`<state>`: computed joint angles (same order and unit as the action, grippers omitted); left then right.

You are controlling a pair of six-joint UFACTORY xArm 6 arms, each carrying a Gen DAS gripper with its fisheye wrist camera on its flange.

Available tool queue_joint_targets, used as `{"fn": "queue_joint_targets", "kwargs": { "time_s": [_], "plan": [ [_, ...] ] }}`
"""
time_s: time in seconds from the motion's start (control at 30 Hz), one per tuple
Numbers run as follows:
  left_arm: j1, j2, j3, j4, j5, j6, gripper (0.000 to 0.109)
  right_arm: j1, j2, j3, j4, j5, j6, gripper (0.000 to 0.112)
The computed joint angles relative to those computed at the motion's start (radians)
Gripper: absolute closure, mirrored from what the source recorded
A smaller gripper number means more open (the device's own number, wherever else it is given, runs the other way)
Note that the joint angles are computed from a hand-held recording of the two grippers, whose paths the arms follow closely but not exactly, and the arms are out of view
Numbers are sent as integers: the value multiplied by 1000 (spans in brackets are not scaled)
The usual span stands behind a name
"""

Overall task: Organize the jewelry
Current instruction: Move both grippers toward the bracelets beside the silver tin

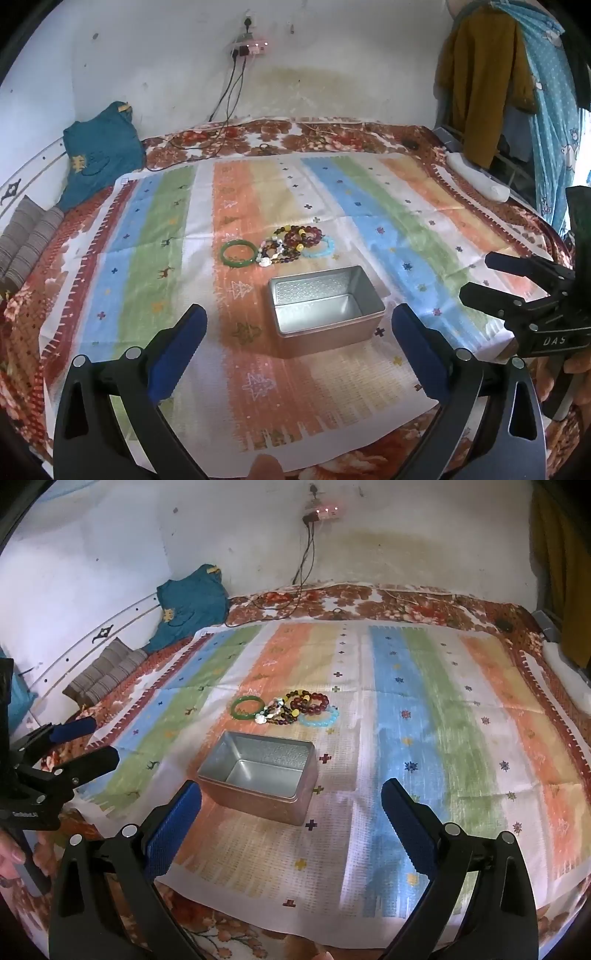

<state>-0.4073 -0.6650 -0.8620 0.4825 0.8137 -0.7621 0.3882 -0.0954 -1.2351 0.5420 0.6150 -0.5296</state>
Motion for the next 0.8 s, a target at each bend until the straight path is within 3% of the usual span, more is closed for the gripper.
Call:
{"fn": "queue_joint_targets", "kwargs": {
  "time_s": [0.2,0.57,0.8],
  "plan": [
    [4,-12,5,-4,-17,-4,11,14,7,-12,-16,-16,9,13],
    [9,-26,5,34,-18,-18,11,2,-32,31,83,-61,-77,13],
    [27,-17,-7,-8,-22,22,11,13,-49,45,113,-85,-131,13]
  ]
}}
